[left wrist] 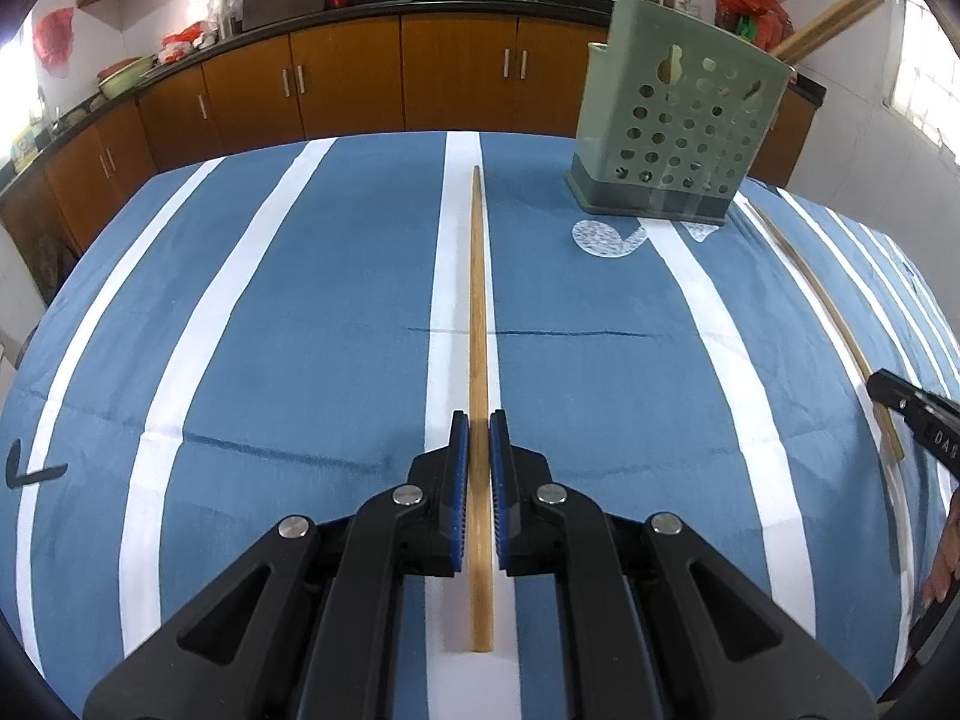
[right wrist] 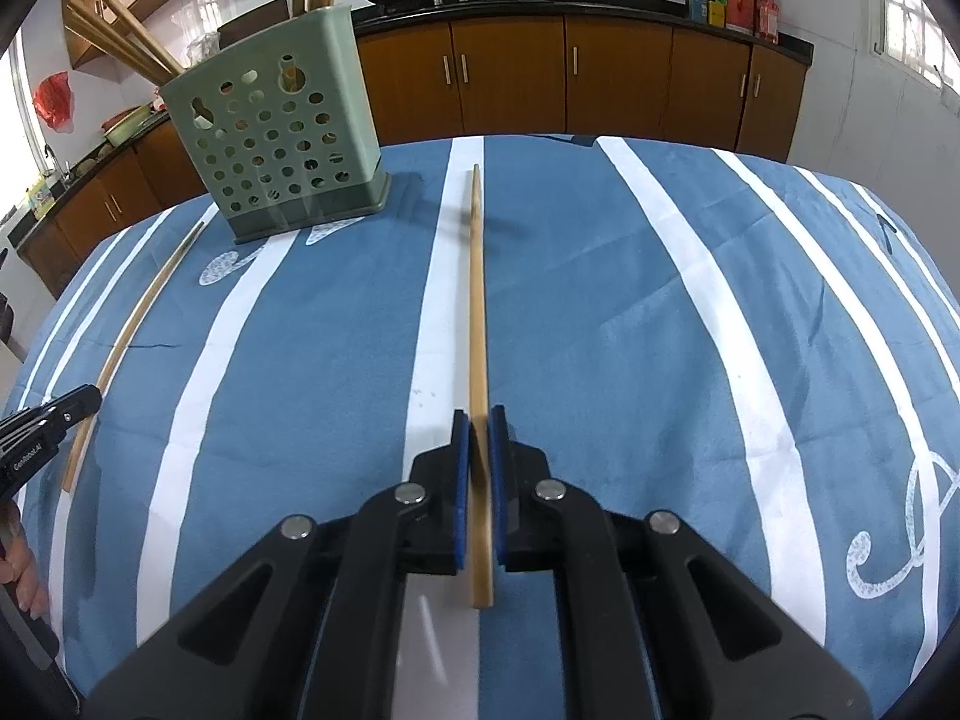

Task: Organize utensils
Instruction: 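Lift both held chopsticks and carry them over the green holder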

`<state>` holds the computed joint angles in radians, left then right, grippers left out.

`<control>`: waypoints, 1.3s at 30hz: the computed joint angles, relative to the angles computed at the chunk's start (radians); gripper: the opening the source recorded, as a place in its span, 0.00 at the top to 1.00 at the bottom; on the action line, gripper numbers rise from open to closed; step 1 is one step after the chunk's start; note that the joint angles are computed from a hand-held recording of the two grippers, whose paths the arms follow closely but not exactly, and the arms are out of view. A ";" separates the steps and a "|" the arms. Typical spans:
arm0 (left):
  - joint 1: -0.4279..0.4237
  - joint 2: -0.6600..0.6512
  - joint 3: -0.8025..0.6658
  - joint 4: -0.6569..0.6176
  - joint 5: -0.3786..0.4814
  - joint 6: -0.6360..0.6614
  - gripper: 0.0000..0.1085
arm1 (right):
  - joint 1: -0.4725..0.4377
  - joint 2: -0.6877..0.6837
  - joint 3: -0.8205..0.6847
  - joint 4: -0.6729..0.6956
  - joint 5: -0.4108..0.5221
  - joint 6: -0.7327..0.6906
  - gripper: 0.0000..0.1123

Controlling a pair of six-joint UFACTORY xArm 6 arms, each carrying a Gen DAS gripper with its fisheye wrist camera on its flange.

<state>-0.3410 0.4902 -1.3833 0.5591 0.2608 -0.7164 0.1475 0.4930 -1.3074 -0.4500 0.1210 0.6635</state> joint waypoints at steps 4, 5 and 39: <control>0.006 -0.037 0.035 0.085 -0.022 -0.063 0.93 | -0.022 -0.045 0.045 -0.135 -0.048 0.140 0.93; 0.010 -0.046 0.043 0.103 -0.031 -0.080 0.93 | -0.031 -0.058 0.054 -0.186 -0.063 0.195 0.93; 0.074 -0.182 -0.017 0.478 -0.166 -0.407 0.93 | -0.097 -0.197 -0.167 -1.346 -0.123 1.330 0.93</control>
